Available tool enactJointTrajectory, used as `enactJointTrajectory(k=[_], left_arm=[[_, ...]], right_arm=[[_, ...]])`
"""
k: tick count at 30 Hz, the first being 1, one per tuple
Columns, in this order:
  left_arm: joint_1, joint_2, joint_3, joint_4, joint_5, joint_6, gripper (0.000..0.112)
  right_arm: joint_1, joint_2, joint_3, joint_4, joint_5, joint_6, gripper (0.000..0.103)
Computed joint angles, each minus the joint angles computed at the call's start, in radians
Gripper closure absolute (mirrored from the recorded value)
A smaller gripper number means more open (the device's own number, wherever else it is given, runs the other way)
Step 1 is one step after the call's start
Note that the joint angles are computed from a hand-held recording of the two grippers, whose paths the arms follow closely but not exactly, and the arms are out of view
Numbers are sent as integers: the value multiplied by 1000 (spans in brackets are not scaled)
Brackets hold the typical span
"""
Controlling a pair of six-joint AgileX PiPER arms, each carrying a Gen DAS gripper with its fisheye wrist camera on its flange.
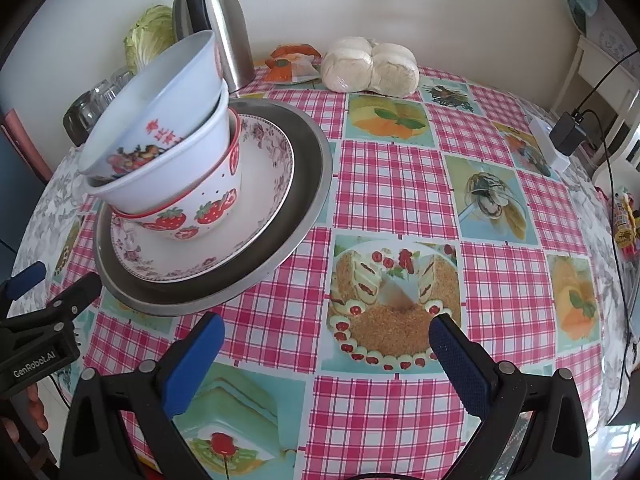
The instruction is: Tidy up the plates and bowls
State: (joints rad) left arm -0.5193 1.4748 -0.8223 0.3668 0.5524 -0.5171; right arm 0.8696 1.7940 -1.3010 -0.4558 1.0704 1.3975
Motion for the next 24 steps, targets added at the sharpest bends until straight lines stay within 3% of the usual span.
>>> enactJointTrajectory(k=[24], left_arm=[[-1,3,-3,16,13,-16,9]], right_arm=[[-5,4,0,4,0,-9,0]])
